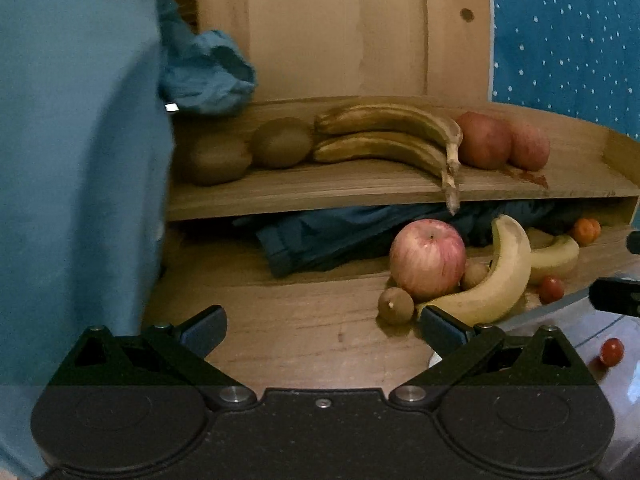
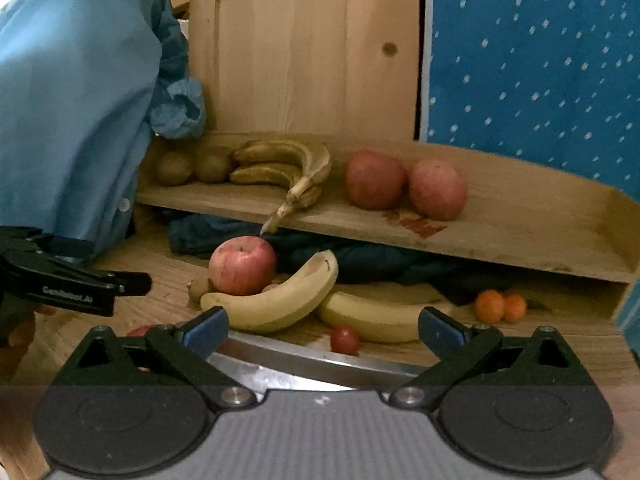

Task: Organize fruits
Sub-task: 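Move the left gripper toward the brown kiwi while the right gripper approaches the yellow banana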

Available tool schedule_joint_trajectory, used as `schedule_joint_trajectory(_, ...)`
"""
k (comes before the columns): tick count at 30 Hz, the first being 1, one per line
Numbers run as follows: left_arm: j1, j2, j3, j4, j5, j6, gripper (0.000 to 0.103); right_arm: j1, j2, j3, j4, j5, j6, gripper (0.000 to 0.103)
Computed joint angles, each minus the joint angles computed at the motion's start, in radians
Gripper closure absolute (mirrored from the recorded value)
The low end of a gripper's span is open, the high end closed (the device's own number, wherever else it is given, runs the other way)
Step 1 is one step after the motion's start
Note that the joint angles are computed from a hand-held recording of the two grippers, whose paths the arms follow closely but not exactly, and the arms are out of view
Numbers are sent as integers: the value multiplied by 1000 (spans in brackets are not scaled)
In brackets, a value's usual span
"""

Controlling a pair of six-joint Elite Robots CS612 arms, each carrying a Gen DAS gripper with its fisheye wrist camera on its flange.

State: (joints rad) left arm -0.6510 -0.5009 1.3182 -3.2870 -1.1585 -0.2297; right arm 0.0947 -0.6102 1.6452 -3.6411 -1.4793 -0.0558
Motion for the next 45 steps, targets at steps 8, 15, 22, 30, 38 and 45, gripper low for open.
schedule_joint_trajectory(8, 22, 44, -74, 45, -74, 64, 1, -5, 28, -80, 114, 62, 41, 9)
schedule_joint_trajectory(15, 37, 54, -84, 41, -136, 95, 7, -5, 48, -136, 206, 125, 70, 21)
schedule_joint_trajectory(22, 44, 61, -105, 70, -177, 103, 17, -3, 62, -169, 249, 133, 139, 27)
schedule_joint_trajectory(30, 46, 71, -130, 100, -203, 125, 29, 5, 69, -182, 246, 104, 195, 36)
schedule_joint_trajectory(38, 52, 90, -167, 120, -234, 158, 43, -7, 66, -182, 292, 153, 270, 35)
schedule_joint_trajectory(45, 60, 95, -176, 112, -299, 179, 67, -4, 76, -206, 318, 163, 308, 36)
